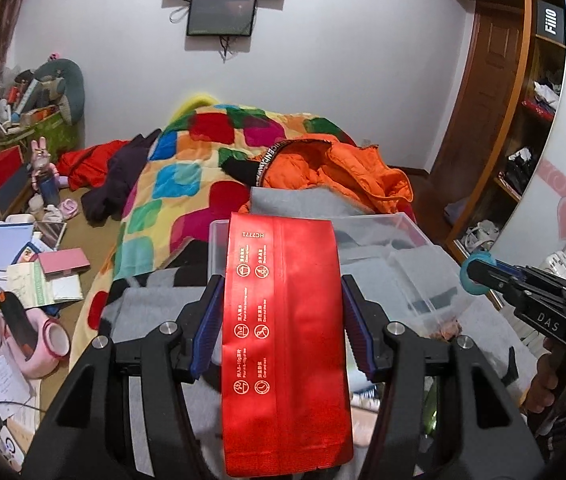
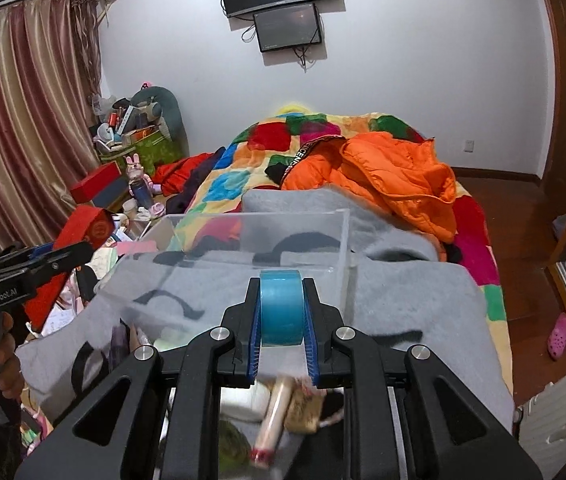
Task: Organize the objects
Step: 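Carry the red packet and blue tape roll into the clear box and release both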
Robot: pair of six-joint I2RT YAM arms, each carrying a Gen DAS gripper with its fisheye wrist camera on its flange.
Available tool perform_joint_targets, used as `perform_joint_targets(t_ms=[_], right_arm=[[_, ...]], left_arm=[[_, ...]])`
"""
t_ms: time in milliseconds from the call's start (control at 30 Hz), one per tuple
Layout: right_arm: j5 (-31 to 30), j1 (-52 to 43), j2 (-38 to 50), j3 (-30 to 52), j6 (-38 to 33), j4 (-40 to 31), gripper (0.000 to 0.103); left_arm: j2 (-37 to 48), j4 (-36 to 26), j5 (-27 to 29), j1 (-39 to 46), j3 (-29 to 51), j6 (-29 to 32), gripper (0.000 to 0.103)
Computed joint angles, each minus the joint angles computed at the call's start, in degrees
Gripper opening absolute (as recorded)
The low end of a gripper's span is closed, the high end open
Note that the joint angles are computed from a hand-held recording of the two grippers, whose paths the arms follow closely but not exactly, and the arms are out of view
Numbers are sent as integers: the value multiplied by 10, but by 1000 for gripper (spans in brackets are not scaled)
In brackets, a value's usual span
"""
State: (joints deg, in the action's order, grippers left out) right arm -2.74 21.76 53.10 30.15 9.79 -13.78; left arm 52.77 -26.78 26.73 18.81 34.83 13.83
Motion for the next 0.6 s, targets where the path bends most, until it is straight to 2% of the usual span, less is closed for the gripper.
perform_joint_targets(t_ms=[233,600], right_arm=[[2,4,105,43,-13,39,16],[16,30,225,82,-25,77,16]], left_arm=[[102,58,-41,-63,28,-28,56],[243,95,-72,-137,78,-39,56]])
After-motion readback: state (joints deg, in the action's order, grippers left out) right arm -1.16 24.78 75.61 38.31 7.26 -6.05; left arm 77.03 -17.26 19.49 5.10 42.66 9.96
